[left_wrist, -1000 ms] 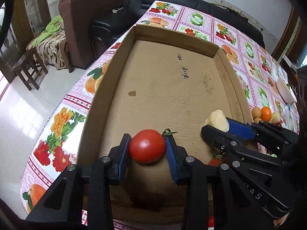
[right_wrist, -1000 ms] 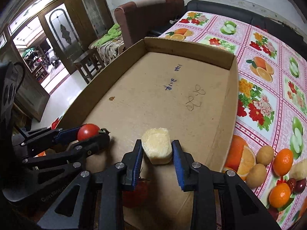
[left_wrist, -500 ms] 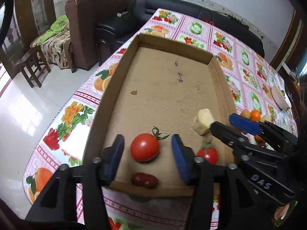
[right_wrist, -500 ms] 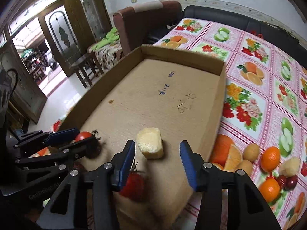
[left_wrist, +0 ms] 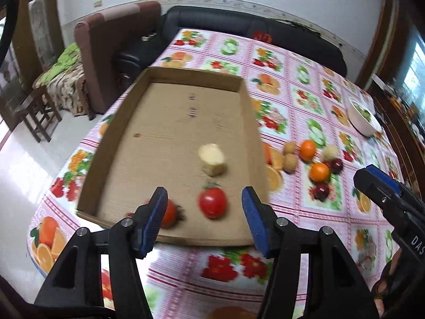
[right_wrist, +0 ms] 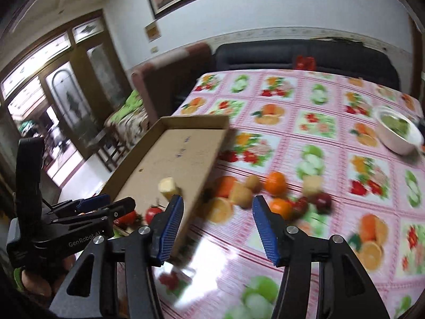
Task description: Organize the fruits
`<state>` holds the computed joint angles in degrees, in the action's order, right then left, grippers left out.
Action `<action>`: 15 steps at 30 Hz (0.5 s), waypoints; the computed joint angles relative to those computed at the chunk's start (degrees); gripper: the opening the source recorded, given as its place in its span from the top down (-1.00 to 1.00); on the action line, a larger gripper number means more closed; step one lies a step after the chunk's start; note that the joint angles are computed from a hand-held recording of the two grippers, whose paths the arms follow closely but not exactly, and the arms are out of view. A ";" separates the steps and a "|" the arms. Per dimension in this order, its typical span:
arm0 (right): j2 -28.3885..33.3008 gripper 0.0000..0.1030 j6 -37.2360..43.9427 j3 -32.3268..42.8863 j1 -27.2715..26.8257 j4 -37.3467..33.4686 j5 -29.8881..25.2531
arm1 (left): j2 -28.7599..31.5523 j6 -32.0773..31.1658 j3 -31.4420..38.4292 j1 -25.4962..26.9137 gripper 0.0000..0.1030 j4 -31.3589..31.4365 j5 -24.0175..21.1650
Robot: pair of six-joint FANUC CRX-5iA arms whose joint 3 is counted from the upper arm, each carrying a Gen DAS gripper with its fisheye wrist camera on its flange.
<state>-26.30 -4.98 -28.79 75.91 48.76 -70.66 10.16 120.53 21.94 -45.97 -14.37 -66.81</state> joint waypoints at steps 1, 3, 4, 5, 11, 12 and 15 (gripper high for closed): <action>-0.93 -0.08 -1.36 -0.54 1.10 0.25 -1.73 | 0.30 -0.28 0.38 -0.39 -0.11 0.09 -0.18; -2.98 -0.08 -4.25 -1.78 3.53 0.58 -4.91 | 0.78 -0.61 1.06 -1.39 -0.11 0.33 -0.37; -3.95 -0.08 -5.60 -2.47 4.82 0.76 -6.43 | 1.03 -0.63 1.43 -1.88 -0.11 0.29 -0.49; -4.70 -0.08 -6.64 -3.01 5.93 0.88 -7.88 | 1.30 -0.74 1.86 -2.42 -0.11 0.33 -0.58; -8.45 -0.08 -12.90 -5.85 12.71 0.35 -15.29 | 2.77 0.76 4.05 -5.58 -0.11 -0.85 -1.24; -8.95 -0.09 -13.71 -6.28 13.51 0.11 -16.02 | 3.06 1.02 4.32 -6.22 -0.11 -1.10 -1.16; -10.20 -0.09 -16.69 -7.54 16.60 -0.43 -19.21 | 1.85 3.70 1.91 -8.21 -0.11 -2.82 3.71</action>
